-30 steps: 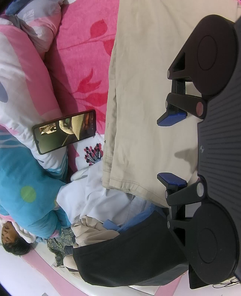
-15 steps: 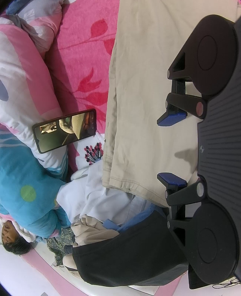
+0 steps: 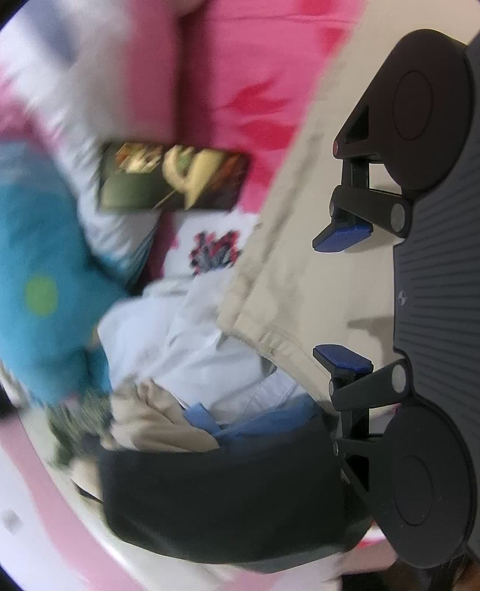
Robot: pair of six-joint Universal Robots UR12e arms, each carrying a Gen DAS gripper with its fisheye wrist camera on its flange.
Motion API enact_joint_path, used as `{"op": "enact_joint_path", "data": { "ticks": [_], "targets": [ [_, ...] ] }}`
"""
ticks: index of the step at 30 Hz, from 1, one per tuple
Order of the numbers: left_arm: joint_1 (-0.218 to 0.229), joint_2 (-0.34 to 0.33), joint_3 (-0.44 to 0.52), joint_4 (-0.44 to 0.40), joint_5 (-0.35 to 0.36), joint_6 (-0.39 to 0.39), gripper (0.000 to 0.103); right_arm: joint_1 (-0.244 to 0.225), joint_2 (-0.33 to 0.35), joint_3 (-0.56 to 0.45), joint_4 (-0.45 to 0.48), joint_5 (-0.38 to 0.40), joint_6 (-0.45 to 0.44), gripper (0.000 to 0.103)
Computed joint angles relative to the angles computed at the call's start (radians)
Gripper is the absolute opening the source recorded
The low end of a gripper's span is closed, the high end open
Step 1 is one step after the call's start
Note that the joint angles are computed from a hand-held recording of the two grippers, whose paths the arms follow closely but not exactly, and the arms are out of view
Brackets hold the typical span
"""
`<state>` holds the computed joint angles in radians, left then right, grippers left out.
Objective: Fold clothes
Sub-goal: 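Grasp the waist end of the beige trousers with the right gripper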
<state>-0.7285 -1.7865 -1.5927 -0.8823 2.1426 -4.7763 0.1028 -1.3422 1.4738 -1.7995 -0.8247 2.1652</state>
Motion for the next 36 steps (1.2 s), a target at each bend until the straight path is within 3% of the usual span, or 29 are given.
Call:
{"op": "enact_joint_path", "data": {
  "ticks": [4,8,11,13,15,17,18,20,28,36],
  "targets": [
    [0.010,-0.002,0.008,-0.053,-0.006,0.023,0.060,0.043,0.040,-0.028,-0.010,0.007,-0.192,0.058],
    [0.011,-0.005,0.018,-0.097,0.017,0.080,0.059,0.082,0.088,-0.073,0.043,-0.026,-0.423,0.057],
    [0.013,-0.007,0.015,-0.094,0.021,0.109,0.060,0.097,0.108,-0.089,0.037,-0.046,-0.493,0.057],
    [0.016,-0.011,0.016,-0.093,0.021,0.121,0.060,0.105,0.127,-0.118,0.081,-0.060,-0.523,0.057],
    [0.019,-0.014,0.016,-0.093,0.020,0.135,0.060,0.116,0.140,-0.138,0.112,-0.097,-0.545,0.051],
    [0.020,-0.015,0.014,-0.088,0.020,0.146,0.060,0.124,0.149,-0.155,0.137,-0.129,-0.565,0.038],
    [0.019,-0.015,0.012,-0.083,0.021,0.151,0.060,0.125,0.151,-0.160,0.142,-0.136,-0.570,0.034],
    [0.019,-0.014,0.008,-0.076,0.021,0.158,0.059,0.123,0.151,-0.163,0.142,-0.142,-0.563,0.013],
    [0.018,-0.006,-0.002,-0.068,0.024,0.139,0.056,0.098,0.143,-0.166,0.147,-0.027,-0.489,0.009],
    [0.014,-0.006,0.002,-0.094,0.027,0.110,0.057,0.116,0.148,-0.113,0.017,-0.038,-0.346,0.011]
  ]
}}
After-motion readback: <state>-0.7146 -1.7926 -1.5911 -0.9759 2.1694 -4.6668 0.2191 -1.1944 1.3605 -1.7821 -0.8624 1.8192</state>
